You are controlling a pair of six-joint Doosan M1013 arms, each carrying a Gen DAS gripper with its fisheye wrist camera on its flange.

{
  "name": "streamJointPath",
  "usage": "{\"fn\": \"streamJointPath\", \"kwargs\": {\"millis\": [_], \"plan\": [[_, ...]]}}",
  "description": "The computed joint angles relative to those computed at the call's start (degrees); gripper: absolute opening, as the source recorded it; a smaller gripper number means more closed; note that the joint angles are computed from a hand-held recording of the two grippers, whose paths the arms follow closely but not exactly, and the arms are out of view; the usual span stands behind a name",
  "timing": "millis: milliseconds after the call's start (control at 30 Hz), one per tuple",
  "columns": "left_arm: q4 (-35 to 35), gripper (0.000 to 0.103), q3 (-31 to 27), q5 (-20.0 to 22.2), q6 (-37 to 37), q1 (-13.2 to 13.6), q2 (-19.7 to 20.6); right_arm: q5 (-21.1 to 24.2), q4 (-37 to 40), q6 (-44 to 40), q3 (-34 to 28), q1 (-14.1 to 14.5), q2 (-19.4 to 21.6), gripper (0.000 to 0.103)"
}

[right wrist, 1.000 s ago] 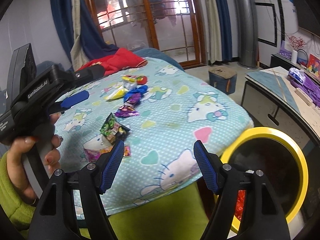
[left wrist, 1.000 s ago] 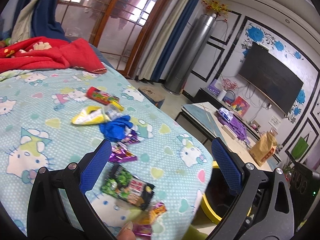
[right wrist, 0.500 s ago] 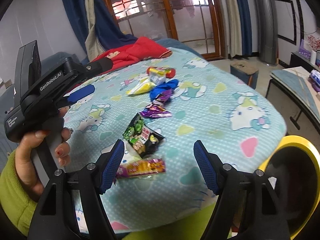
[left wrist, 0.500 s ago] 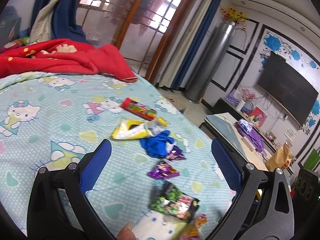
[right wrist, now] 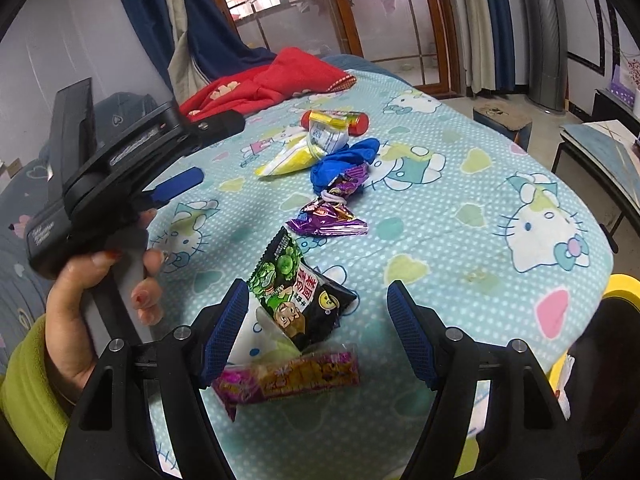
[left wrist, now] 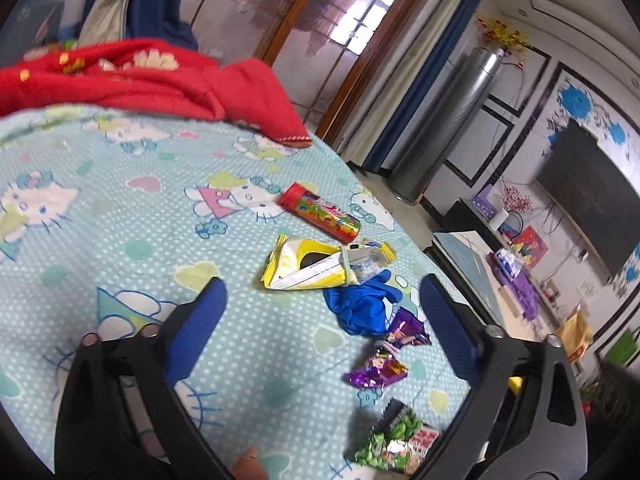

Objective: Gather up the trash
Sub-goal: 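Grasp the yellow-white snack wrapper with the left tool while the right tool grasps the green snack packet, then carry the yellow wrapper and green packet in both tools over the yellow bin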

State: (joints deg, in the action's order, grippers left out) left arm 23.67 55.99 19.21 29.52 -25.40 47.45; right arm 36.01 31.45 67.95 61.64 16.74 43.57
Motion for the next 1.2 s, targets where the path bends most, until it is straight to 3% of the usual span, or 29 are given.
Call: {"fn": "streamJointPath", "kwargs": {"millis": [167,367,567,700,1033,1200], "plan": [[-14.15,0.070,-2.39,0.18,7.98,1.34,1.88,1.88,-0.32,1.19,-1.56,0.06,1.19,0.068],[-28.83,0.057,-4.65,1.36,15.42,2.68,4.14,3.05,-0.32,2.03,-2.09,-0.04,1.85,0.058],[-29.69,0.052,-5.24,0.39,15.02,2.86,4.73,2.27,0.79,1.22,-1.47,-0.16,1.69,0.051],[-32.59,0.024,-5.25,0.54,16.18,3.05,4.96,1.41,1.15,0.61,-0.77,-0.10,1.34,0.044],[-35.84,0.005,-3.59,-1.70,20.30,2.83,4.12,-0.32,2.64,-1.96,0.55,0.10,0.73,0.025],[-35.44,0.002,-2.38,-3.59,21.10,2.49,3.31,-1.16,4.84,-4.54,1.39,0.02,0.32,0.020]]}}
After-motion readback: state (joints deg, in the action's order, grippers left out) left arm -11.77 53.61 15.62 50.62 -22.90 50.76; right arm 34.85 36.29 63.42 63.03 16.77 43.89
